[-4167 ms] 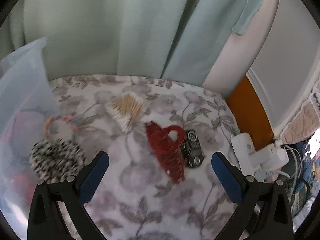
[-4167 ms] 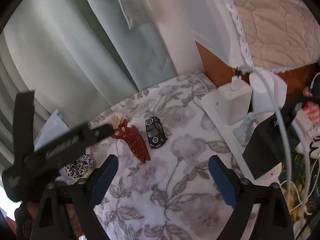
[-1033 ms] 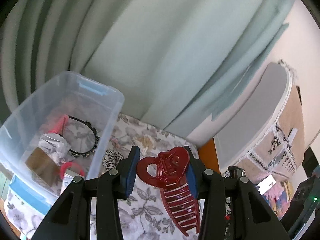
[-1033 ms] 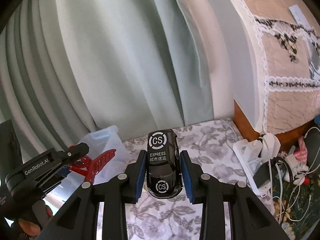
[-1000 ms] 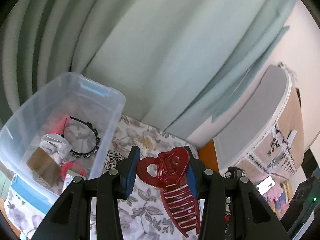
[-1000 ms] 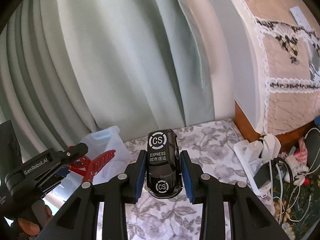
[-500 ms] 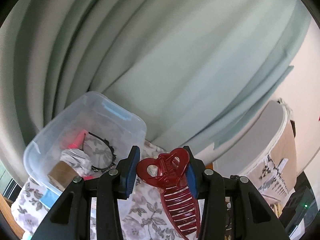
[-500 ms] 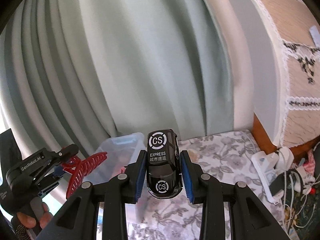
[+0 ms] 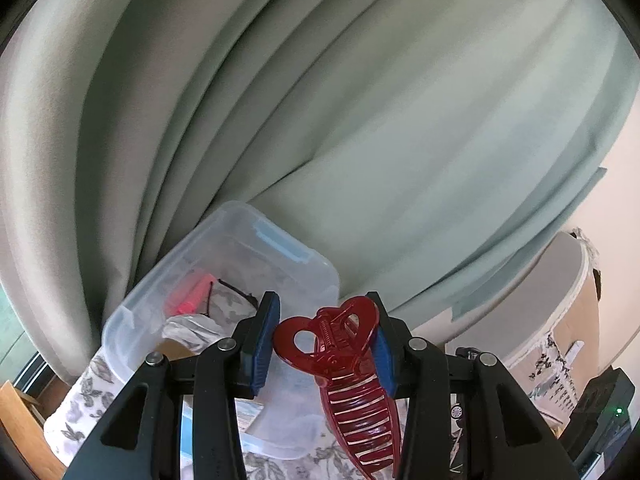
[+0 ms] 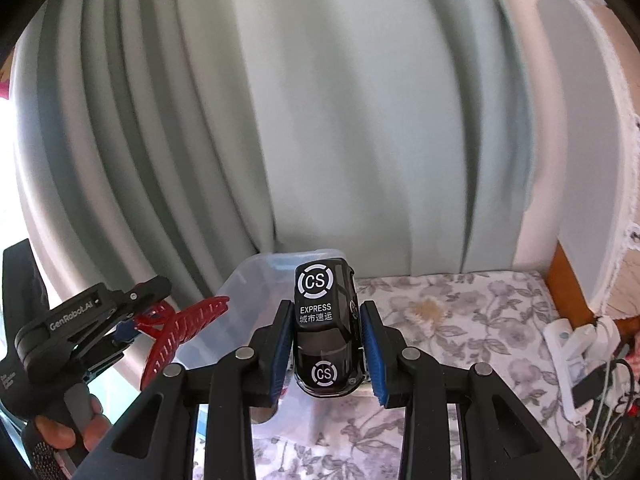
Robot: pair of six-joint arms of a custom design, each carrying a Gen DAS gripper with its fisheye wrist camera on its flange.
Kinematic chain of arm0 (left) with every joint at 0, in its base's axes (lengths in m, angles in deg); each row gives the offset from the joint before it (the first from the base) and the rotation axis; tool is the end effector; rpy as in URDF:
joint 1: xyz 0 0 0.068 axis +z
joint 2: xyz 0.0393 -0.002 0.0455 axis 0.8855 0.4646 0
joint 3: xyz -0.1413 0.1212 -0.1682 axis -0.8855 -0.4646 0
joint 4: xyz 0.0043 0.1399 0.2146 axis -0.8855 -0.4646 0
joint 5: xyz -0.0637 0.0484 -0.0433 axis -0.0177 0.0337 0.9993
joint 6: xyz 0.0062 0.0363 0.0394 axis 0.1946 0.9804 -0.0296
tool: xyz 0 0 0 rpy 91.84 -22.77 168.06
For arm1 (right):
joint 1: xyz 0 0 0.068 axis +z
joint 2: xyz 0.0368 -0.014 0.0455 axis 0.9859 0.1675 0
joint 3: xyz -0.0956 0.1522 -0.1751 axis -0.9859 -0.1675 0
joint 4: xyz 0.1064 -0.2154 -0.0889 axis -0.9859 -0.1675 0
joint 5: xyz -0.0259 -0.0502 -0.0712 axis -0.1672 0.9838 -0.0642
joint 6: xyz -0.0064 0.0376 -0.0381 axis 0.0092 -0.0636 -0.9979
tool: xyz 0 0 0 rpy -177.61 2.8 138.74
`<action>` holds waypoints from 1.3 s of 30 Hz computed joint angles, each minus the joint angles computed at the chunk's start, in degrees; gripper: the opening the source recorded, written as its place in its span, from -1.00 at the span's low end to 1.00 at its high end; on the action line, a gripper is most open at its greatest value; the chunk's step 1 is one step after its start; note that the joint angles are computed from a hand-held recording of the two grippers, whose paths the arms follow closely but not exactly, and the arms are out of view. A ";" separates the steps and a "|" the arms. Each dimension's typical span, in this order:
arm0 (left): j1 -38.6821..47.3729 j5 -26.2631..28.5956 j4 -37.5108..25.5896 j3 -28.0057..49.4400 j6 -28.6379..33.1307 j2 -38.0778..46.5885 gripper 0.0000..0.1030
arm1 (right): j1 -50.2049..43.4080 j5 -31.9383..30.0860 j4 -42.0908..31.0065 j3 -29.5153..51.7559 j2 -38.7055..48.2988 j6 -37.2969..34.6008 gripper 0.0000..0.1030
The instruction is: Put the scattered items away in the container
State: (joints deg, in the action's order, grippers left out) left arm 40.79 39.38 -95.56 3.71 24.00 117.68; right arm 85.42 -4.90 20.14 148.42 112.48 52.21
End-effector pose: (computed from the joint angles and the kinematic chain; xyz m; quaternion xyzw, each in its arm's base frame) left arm 0.2738 -0.1084 0.3186 -0.1485 0.8412 -0.2762 0.4405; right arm 0.2534 0.0255 0.3419 0.0404 0.8656 0.1148 0.4857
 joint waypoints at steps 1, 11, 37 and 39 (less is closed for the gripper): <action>0.83 0.58 0.28 -0.51 0.07 -0.04 -0.14 | 0.69 0.28 0.13 0.12 0.47 0.03 -0.31; 5.43 4.32 1.30 -2.90 1.04 -0.49 -0.14 | 6.67 2.67 1.49 1.74 6.15 -0.01 -0.30; 9.53 10.46 3.59 -4.29 2.64 6.71 -0.13 | 13.01 4.99 1.14 6.82 19.83 -0.58 -0.30; 9.51 10.43 3.60 -4.10 2.68 7.30 -0.13 | 13.34 5.19 1.08 7.20 20.50 -0.71 -0.30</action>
